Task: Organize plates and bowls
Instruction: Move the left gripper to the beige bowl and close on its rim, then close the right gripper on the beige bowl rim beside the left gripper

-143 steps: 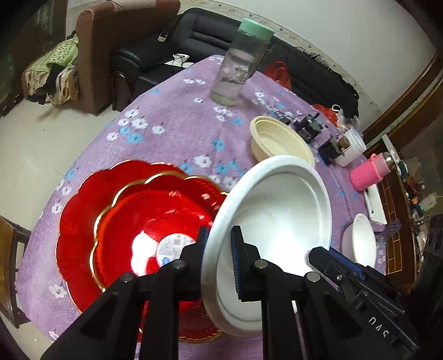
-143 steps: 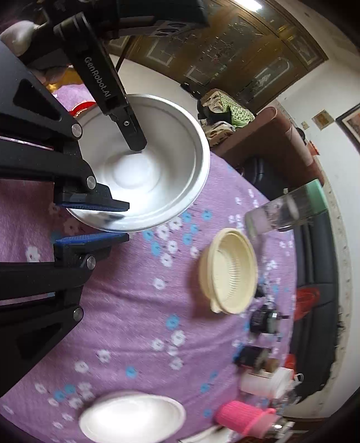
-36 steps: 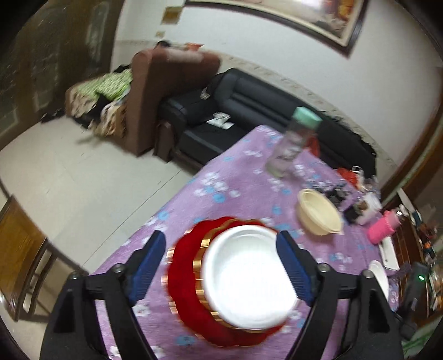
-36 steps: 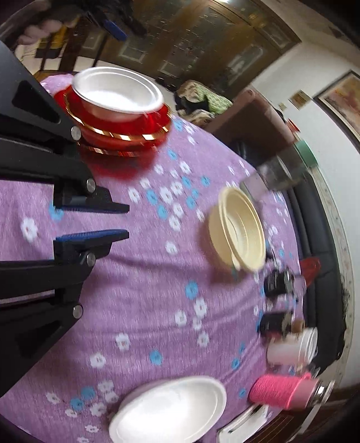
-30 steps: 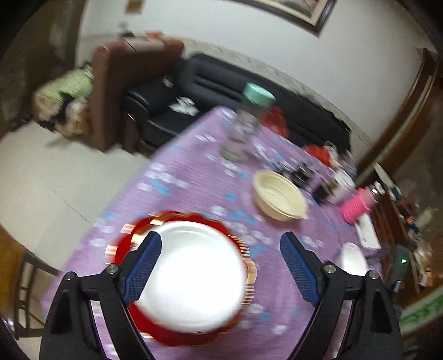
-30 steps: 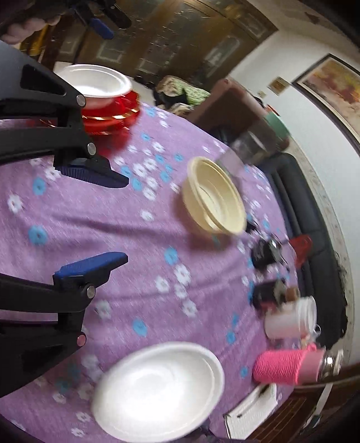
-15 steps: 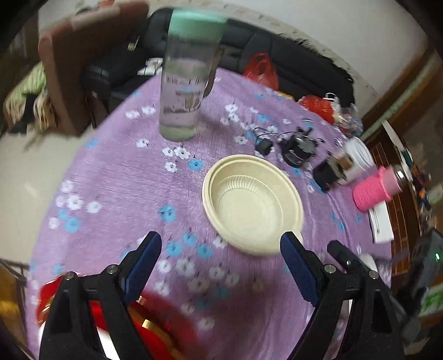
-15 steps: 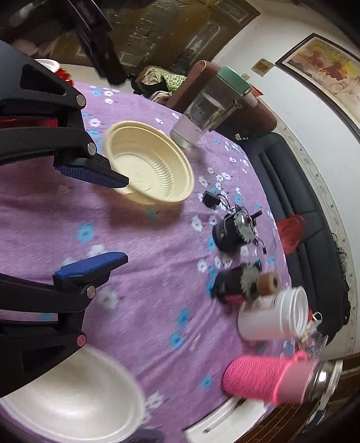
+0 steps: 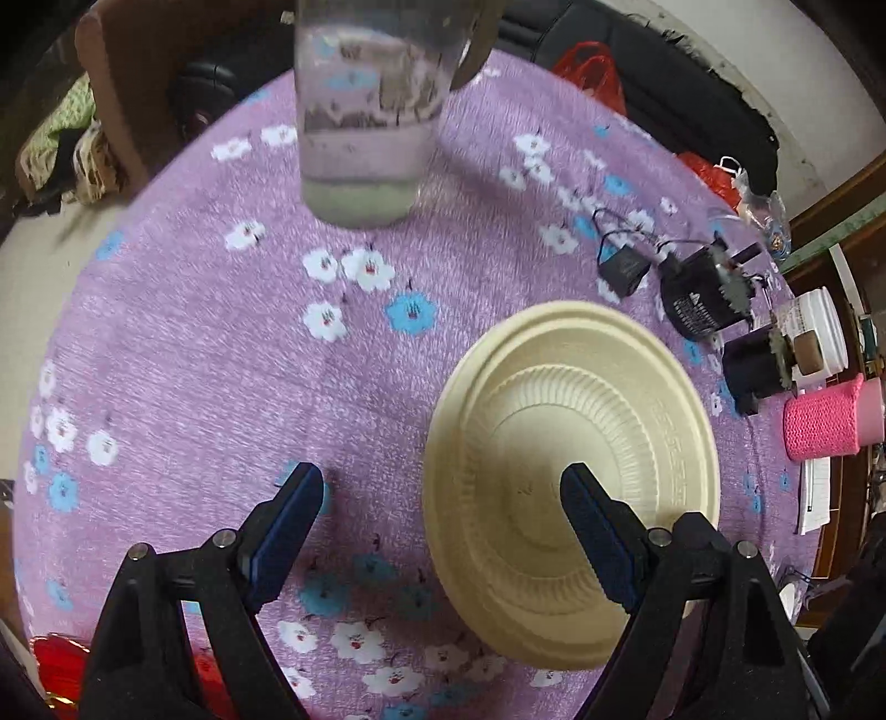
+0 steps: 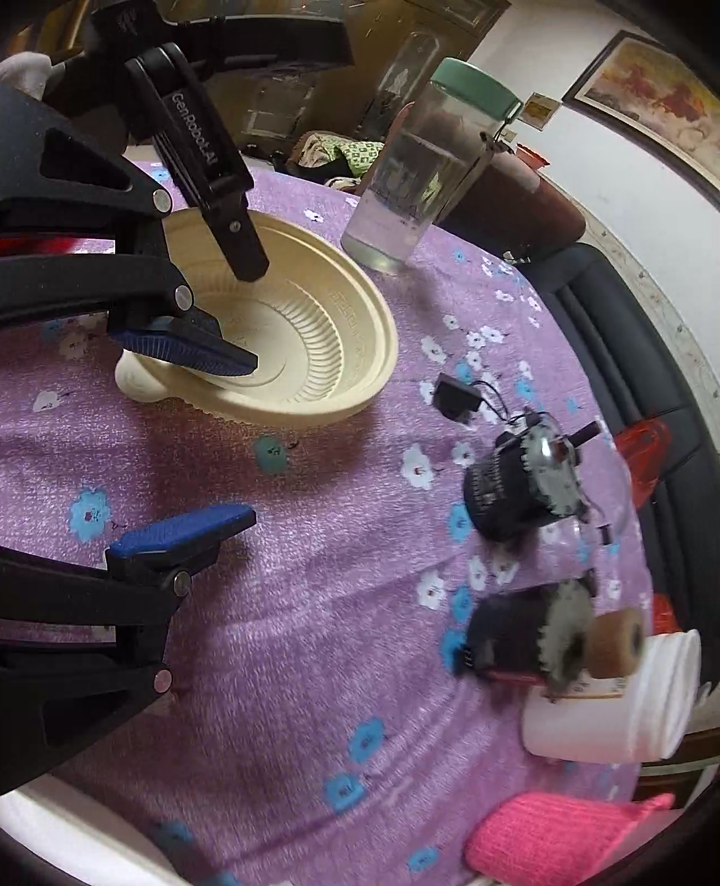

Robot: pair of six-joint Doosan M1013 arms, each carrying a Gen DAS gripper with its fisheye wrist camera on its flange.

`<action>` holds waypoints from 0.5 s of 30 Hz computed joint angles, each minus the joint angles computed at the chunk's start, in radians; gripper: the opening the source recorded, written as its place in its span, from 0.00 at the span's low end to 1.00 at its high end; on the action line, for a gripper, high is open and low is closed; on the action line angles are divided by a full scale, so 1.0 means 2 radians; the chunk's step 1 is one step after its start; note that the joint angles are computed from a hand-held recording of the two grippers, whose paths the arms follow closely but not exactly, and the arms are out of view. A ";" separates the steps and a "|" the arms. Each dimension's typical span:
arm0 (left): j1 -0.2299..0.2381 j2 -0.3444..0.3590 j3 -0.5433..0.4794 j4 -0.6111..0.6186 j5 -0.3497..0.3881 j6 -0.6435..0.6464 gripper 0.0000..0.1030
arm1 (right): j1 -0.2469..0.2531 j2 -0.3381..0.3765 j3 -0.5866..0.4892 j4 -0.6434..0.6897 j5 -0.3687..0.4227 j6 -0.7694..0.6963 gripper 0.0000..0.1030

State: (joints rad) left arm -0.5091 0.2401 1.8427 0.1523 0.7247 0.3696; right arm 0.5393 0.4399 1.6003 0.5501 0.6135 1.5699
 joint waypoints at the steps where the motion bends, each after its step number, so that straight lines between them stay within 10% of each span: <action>1: 0.001 0.000 0.001 -0.005 -0.004 0.003 0.84 | 0.000 0.001 0.000 0.003 0.000 -0.002 0.51; 6: 0.001 0.000 -0.001 -0.030 -0.011 0.034 0.80 | -0.003 0.006 -0.002 0.014 0.005 -0.003 0.50; 10: 0.001 0.002 -0.008 -0.083 0.001 0.094 0.33 | -0.010 0.005 0.005 0.072 0.015 -0.050 0.21; 15: -0.020 -0.018 0.002 -0.045 -0.001 0.065 0.20 | -0.004 -0.018 0.021 0.055 -0.004 -0.058 0.17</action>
State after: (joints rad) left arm -0.5492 0.2040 1.8475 0.0630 0.7228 0.5002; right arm 0.5317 0.4038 1.6413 0.6598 0.6064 1.4530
